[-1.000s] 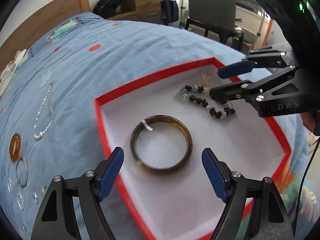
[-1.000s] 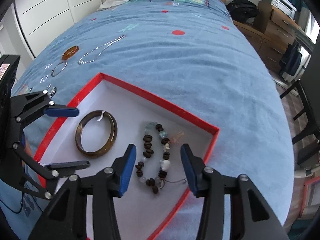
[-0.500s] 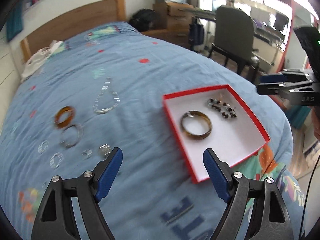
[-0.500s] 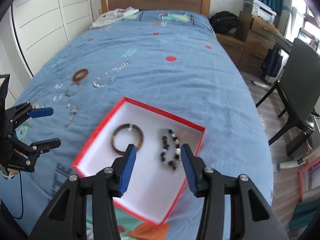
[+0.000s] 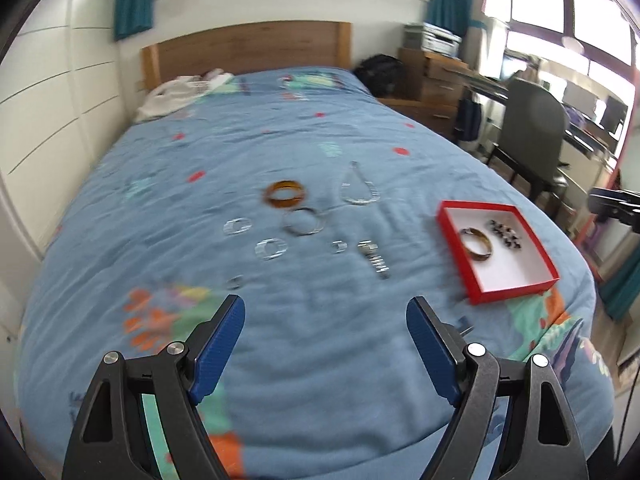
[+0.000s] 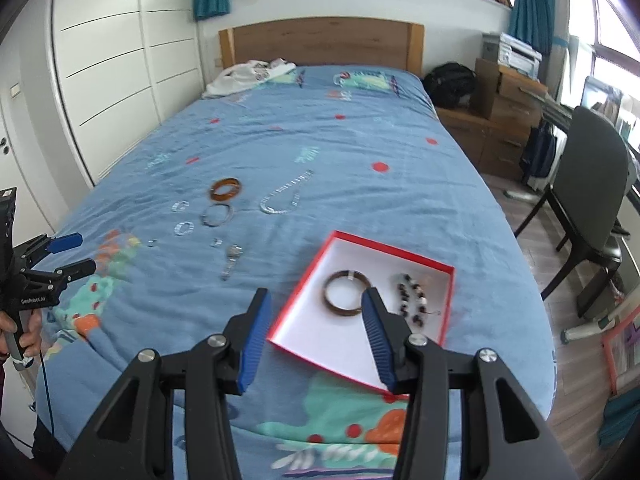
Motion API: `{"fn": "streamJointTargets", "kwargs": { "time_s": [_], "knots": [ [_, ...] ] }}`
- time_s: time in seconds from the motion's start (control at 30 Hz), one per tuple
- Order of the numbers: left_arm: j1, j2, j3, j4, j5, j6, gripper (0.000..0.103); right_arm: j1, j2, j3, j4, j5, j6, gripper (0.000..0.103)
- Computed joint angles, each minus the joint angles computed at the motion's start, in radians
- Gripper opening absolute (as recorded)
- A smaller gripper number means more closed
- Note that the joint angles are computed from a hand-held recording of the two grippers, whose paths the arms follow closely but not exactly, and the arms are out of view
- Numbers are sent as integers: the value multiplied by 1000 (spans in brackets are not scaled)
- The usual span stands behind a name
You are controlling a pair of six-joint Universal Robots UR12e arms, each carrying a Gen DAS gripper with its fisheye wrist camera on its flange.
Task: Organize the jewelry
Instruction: 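Withdraw both tools from the box and move back over the jewelry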
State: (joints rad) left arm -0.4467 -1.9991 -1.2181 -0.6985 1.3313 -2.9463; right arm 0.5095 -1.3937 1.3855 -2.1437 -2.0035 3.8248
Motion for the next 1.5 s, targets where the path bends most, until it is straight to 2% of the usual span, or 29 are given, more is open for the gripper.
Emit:
{"fn": "streamJointTargets", "kwargs": {
  "time_s": [0.27, 0.57, 1.0, 1.3, 1.5],
  "knots": [
    [59, 56, -84, 95, 56, -51, 87, 53, 57, -87, -37, -35, -4, 45],
    [88, 35, -76, 87, 96, -111, 87, 54, 117, -134, -85, -37, 29, 45],
    [62, -93, 68, -26, 123, -119, 87, 15, 191, -130, -133, 12, 65, 45],
    [50, -192, 175, -87, 97, -158, 86, -23, 263, -143, -181, 100, 66, 45],
    [43, -258, 250, -133, 104, -170, 83, -44, 303, -150, -193, 165, 63, 45]
  ]
}}
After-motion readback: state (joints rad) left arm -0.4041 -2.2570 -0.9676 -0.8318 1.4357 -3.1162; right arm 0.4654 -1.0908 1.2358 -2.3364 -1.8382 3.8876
